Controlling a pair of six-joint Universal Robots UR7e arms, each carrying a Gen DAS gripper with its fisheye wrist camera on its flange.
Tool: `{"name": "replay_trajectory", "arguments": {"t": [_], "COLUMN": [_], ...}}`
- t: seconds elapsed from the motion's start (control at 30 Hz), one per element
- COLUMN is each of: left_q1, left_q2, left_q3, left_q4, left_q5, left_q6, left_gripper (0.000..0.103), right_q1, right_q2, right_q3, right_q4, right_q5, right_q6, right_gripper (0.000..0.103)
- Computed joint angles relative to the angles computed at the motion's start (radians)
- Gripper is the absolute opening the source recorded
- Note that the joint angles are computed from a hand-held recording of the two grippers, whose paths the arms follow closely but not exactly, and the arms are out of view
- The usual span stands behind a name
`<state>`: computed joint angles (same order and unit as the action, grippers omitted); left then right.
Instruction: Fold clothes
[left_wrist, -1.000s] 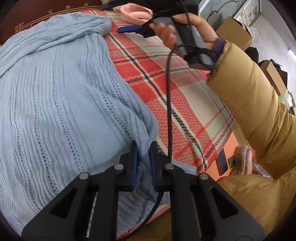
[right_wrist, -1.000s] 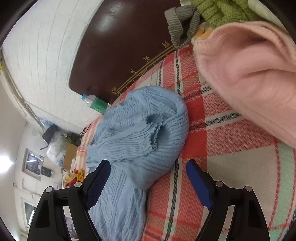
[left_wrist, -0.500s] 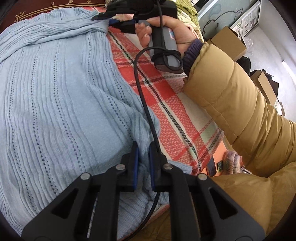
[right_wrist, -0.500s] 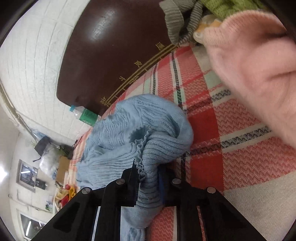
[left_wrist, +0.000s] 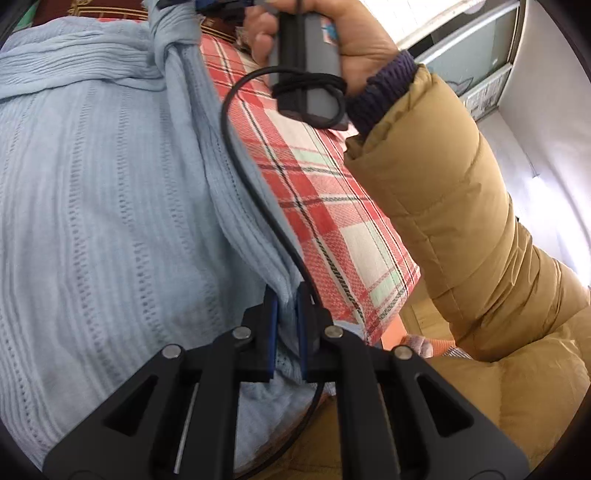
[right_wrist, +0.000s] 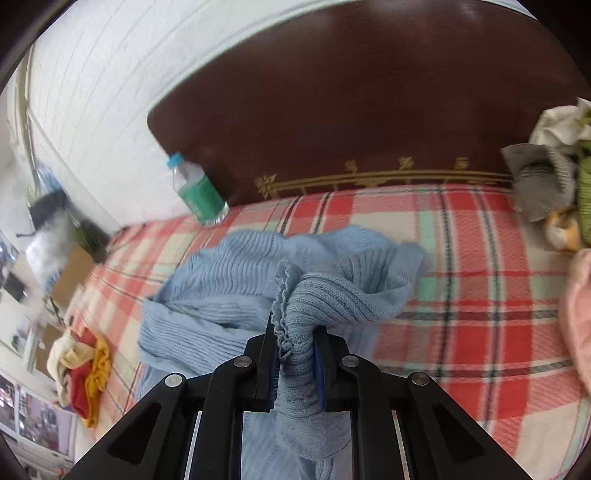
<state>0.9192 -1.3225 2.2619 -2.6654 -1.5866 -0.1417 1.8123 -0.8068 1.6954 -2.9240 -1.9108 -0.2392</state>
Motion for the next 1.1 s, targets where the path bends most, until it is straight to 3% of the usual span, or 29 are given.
{"name": "replay_trajectory", "arguments": {"t": [0.1,0.13,0.2,0.3,0.47,0.63,0.8,0.9,1.0,1.1], "left_q1": [0.030,0.043,0.056,0.071,0.095,0.140,0.151,0.149,0.146,0.129], "left_q2": [-0.024,-0.033,-0.049,-0.068,-0.066,-0.068,-0.096,-0.122,-0.148,-0.148], "left_q3": [0.012,0.015,0.025,0.041,0.055,0.034,0.051,0.059,0.072,0.074], "left_q4": [-0.004,0.001,0.002,-0.002,-0.027,-0.013,-0.032,-0.036,-0.045,-0.077], "left_q5": [-0.016,-0.029,-0.038,-0.058,-0.130,-0.200,-0.231,-0.202,-0.170,-0.115], "left_q6": [-0.010,-0.007,-0.005,0.009,0.050,0.078,0.086,0.082,0.081,0.062], "left_gripper": [0.010,0.010,0.010,0.010,0.011,0.013,0.021,0.036,0.039,0.052], "right_q1": [0.035,0.039,0.041,0.046,0.027,0.011,0.019,0.003,-0.007,-0.015], "right_q2": [0.086,0.107,0.115,0.077,-0.118,-0.280,-0.345,-0.376,-0.386,-0.383], "right_q3": [-0.062,-0.081,-0.084,-0.044,0.150,0.364,0.565,0.640,0.694,0.707], "right_q4": [0.038,0.065,0.089,0.084,0.048,0.063,-0.012,-0.021,-0.046,-0.032], "right_q5": [-0.090,-0.091,-0.061,0.004,0.149,0.136,0.068,0.107,0.151,0.217], "right_q6": [0.003,0.008,0.000,-0.051,-0.145,-0.230,-0.302,-0.305,-0.320,-0.332], "right_gripper": [0.021,0.031,0.043,0.046,0.062,0.064,0.064,0.063,0.056,0.051]}}
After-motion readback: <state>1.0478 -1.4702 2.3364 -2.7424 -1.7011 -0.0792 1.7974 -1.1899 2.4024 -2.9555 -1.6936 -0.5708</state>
